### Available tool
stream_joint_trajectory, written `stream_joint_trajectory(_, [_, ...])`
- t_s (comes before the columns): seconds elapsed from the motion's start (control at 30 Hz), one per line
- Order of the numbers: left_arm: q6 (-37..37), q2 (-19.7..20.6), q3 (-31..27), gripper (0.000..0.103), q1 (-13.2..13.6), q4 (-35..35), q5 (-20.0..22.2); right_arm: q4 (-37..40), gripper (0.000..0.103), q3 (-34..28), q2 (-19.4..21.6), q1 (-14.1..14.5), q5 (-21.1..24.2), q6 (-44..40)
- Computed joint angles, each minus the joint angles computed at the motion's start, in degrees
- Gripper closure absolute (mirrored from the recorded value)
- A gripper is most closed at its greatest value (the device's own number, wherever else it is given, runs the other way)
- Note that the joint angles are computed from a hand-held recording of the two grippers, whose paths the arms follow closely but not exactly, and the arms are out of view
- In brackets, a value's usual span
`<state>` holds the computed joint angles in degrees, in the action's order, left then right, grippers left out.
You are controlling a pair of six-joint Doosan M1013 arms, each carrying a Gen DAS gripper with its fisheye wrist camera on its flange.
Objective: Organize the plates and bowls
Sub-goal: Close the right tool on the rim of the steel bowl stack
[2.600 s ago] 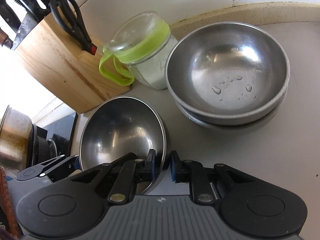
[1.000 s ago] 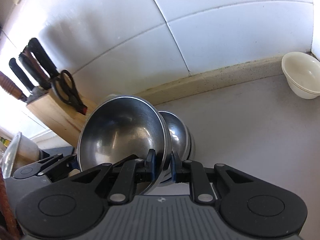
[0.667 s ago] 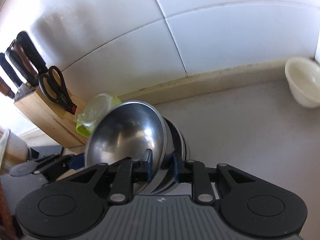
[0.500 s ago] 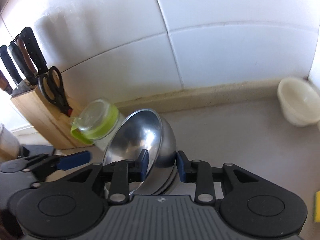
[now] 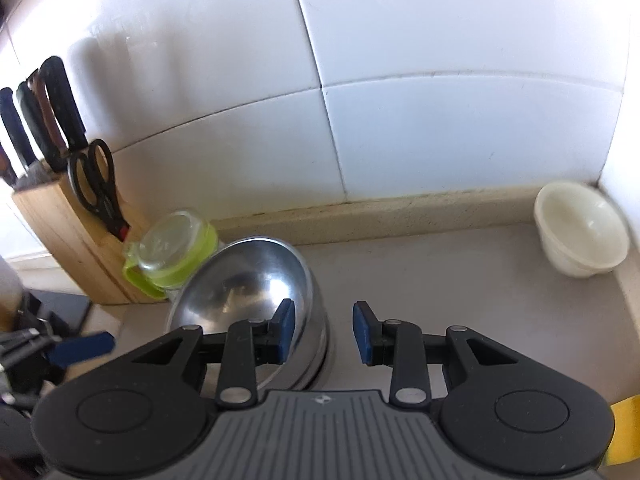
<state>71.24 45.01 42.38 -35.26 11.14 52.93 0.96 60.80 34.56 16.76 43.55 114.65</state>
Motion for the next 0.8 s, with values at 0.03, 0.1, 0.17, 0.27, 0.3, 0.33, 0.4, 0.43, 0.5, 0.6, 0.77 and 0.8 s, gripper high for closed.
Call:
stream_joint_trajectory(0.03, [0.17, -0.30, 0.73, 0.027, 0.07, -0.21, -0.38, 2.47, 0.063, -0.58, 0.33, -0.37, 0.93, -1.65])
stream_joint_trajectory(0.1, [1.78, -0.86, 2.25, 0.020, 0.26, -1.63, -1.60, 4.97, 0.062, -0.98, 0.67, -0.85, 1.48, -2.70])
stream_joint_trajectory(0.17, [3.58, -1.58, 4.40, 0.018, 0.40, -3.07, -3.77, 6.10, 0.057, -1.55, 1.14, -1.13, 2.10, -4.19])
stream_joint_trajectory(0.27, [5.96, -1.84, 6.26, 0.017, 0.61, -5.16, -6.20, 8.89, 0.054, -2.23, 1.86, -1.70, 2.77, -5.97])
stream_joint_trajectory(0.3, [6.48, -1.61, 6.20, 0.017, 0.67, -5.80, -6.20, 9.97, 0.053, -2.43, 2.08, -1.87, 3.06, -6.29])
stream_joint_trajectory(0.33, [7.09, -1.26, 5.89, 0.017, 0.74, -6.62, -6.00, 10.86, 0.053, -2.59, 2.29, -2.02, 3.26, -6.40])
stream_joint_trajectory(0.4, [8.29, -0.69, 5.42, 0.016, 0.78, -7.77, -5.88, 11.34, 0.053, -3.19, 2.78, -2.13, 3.77, -6.85])
stream_joint_trajectory(0.43, [8.52, -0.45, 5.19, 0.016, 0.70, -7.50, -5.90, 11.06, 0.052, -3.52, 3.03, -2.11, 4.03, -6.97])
stream_joint_trajectory(0.5, [8.81, -0.26, 5.33, 0.016, 0.39, -5.63, -6.81, 11.65, 0.052, -4.10, 3.49, -2.23, 4.66, -7.75])
stream_joint_trajectory(0.6, [11.05, -0.10, 5.64, 0.012, 0.29, -5.74, -8.30, 14.03, 0.050, -4.78, 4.10, -2.61, 5.49, -9.59])
stream_joint_trajectory(0.77, [14.29, 0.68, 4.92, 0.011, 0.40, -8.42, -8.30, 15.90, 0.048, -5.76, 5.03, -2.98, 6.43, -10.89])
stream_joint_trajectory(0.8, [14.68, 0.86, 4.68, 0.011, 0.41, -8.80, -8.17, 16.11, 0.048, -5.86, 5.16, -3.04, 6.61, -10.94])
